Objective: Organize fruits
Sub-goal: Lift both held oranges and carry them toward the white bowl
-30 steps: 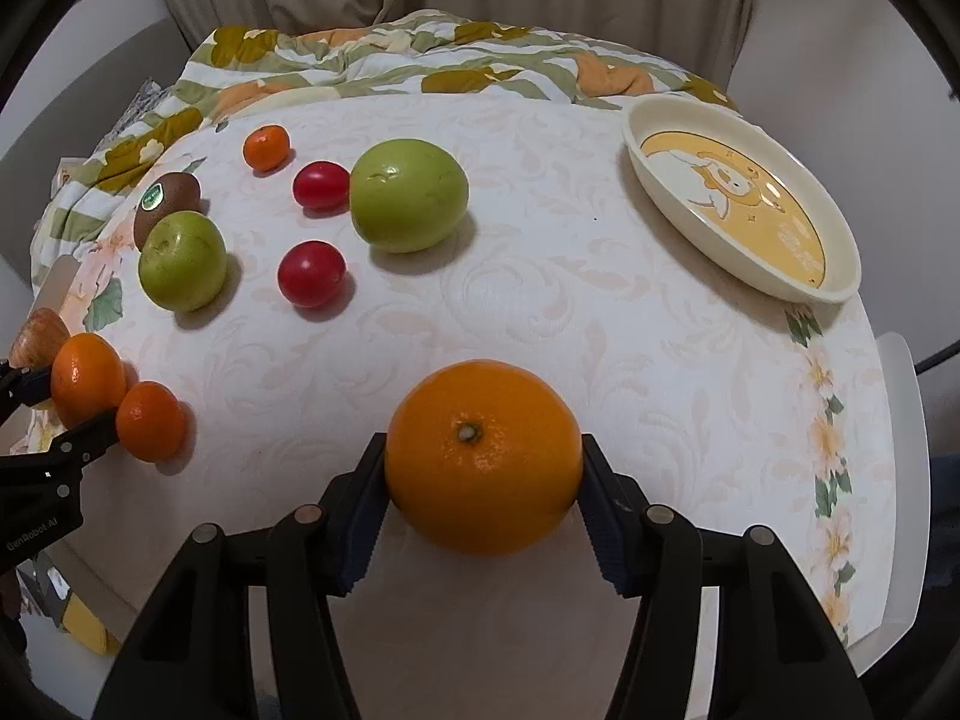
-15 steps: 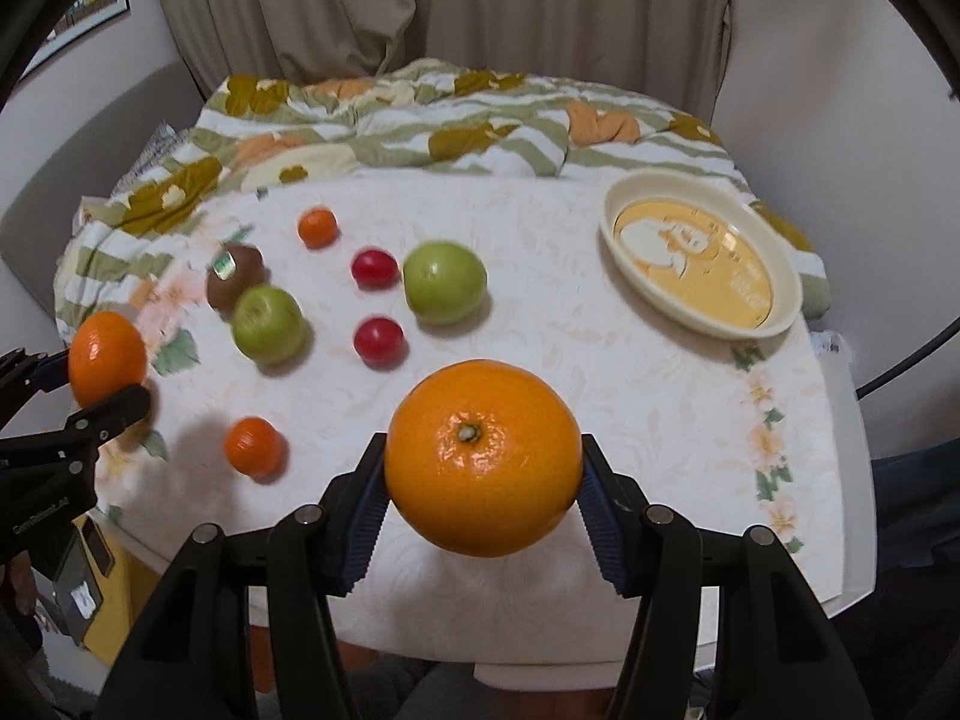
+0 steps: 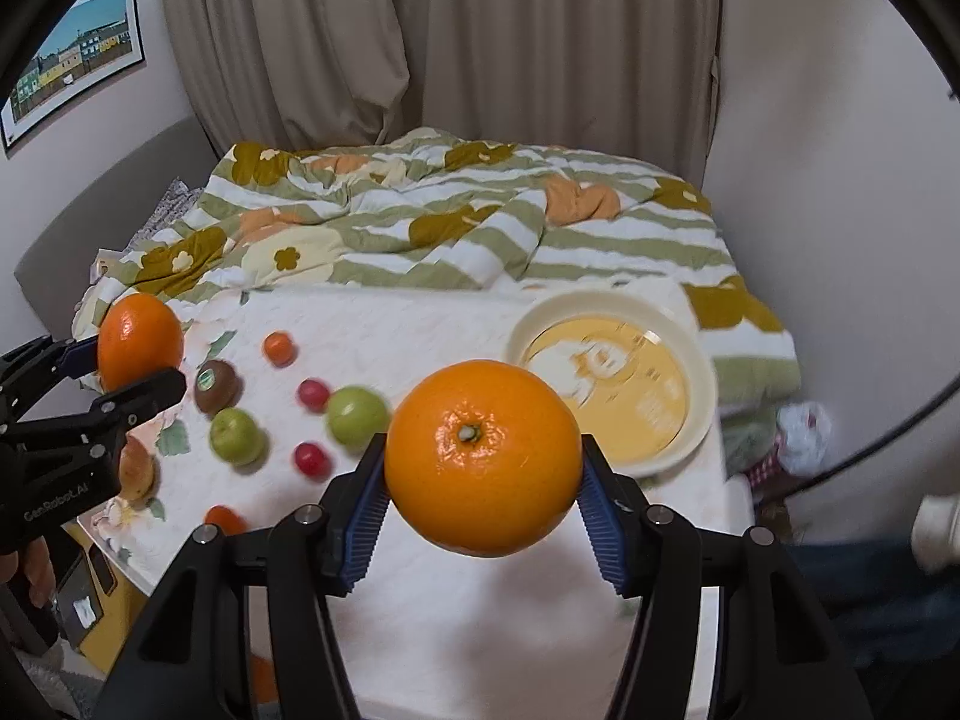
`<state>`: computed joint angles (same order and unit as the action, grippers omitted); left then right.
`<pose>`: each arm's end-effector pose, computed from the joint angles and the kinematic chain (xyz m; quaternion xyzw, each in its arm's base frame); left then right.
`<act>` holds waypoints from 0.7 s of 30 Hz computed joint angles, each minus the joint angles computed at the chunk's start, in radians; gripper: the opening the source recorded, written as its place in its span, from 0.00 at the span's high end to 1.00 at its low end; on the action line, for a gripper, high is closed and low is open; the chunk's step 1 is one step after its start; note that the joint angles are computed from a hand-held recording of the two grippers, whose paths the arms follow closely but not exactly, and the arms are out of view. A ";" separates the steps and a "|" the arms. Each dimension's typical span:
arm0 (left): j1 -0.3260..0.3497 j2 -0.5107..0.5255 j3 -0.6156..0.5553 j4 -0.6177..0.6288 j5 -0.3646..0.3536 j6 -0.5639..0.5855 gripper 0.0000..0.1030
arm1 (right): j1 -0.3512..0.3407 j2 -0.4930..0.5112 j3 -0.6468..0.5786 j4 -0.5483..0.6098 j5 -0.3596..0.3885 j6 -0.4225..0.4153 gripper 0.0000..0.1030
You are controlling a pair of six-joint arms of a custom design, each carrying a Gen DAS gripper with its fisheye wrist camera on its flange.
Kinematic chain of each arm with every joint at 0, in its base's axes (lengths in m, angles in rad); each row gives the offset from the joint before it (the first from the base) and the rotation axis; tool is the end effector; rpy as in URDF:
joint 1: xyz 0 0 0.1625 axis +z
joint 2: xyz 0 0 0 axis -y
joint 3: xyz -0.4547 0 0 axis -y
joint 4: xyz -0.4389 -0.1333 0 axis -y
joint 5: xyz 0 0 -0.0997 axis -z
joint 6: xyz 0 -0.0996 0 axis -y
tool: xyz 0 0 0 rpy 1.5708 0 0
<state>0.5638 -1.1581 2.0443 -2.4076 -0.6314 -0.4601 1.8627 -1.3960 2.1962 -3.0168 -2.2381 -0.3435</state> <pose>-0.3562 -0.4781 0.1754 0.2515 0.8553 -0.2866 0.3508 0.2158 -0.4692 0.2929 0.1812 -0.8836 0.2917 0.3182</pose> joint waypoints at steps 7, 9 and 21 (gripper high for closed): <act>0.025 0.196 -0.163 -0.097 -0.040 0.005 0.36 | -0.115 -0.033 -0.090 0.055 0.101 -0.145 0.47; 0.039 0.242 -0.208 -0.109 -0.060 0.014 0.36 | -0.143 -0.032 -0.118 0.078 0.119 -0.163 0.47; 0.140 0.503 -0.491 -0.098 -0.204 0.187 0.36 | -0.264 0.025 -0.244 0.127 0.164 -0.160 0.47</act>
